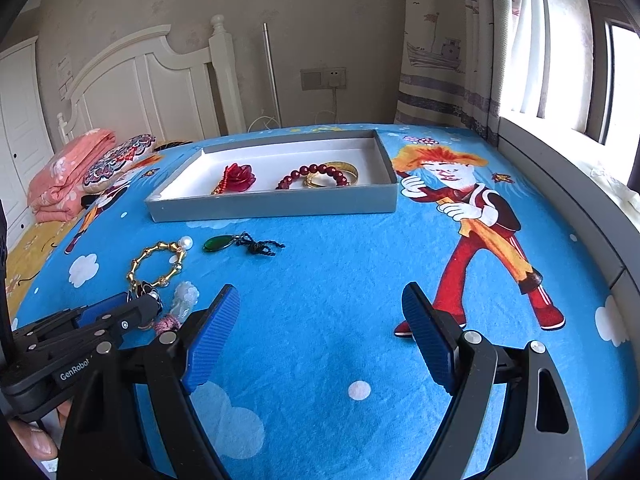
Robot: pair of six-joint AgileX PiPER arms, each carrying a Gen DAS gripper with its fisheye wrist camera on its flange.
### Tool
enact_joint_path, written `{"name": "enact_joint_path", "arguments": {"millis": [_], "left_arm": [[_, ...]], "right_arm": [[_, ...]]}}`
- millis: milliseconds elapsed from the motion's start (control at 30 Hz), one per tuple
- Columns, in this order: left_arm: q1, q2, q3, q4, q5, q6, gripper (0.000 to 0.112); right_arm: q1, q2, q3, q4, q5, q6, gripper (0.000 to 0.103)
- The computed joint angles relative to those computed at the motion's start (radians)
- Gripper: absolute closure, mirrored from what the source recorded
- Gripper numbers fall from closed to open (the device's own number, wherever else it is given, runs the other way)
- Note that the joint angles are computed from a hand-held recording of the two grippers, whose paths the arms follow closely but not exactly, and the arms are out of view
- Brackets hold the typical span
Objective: Organize jewelry
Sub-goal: 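Grasp the white jade pendant with pink tassel using the right tool while the left tool holds the rings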
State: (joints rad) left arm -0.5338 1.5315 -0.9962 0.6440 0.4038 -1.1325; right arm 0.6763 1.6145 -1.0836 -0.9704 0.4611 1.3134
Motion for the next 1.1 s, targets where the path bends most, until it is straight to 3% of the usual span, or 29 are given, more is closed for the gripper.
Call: {"name": "enact_joint_path", "arguments": {"millis": [167,433,833,967,1100], "left_arm": [[0.004,-0.047,0.032,0.118,0.022,-0.132,0.075],[0.037,-0.101,0.082,0.182,0.008,-0.211,0.075],[0.080,-0.127,0.125,0.197,-0.045,-0.231,0.075],[0.085,-0.131,0.128,0.191,-0.049,-0.227,0.075],[0.074,-0.126,0.117,0.198,-0.044,-0.227,0.075]], "right_arm": [[0.034,0.018,-0.026,0.075,-0.012,-0.092,0.025],[0.060,0.124,-0.169,0.358,0.001,-0.371,0.032],[0.100,0.283,-0.377,0.474,0.120,-0.499,0.061],[0.099,0.289,-0.389,0.463,0.130,-0.499,0.083],[0.085,0.264,-0.348,0.477,0.095,-0.508,0.083]]}}
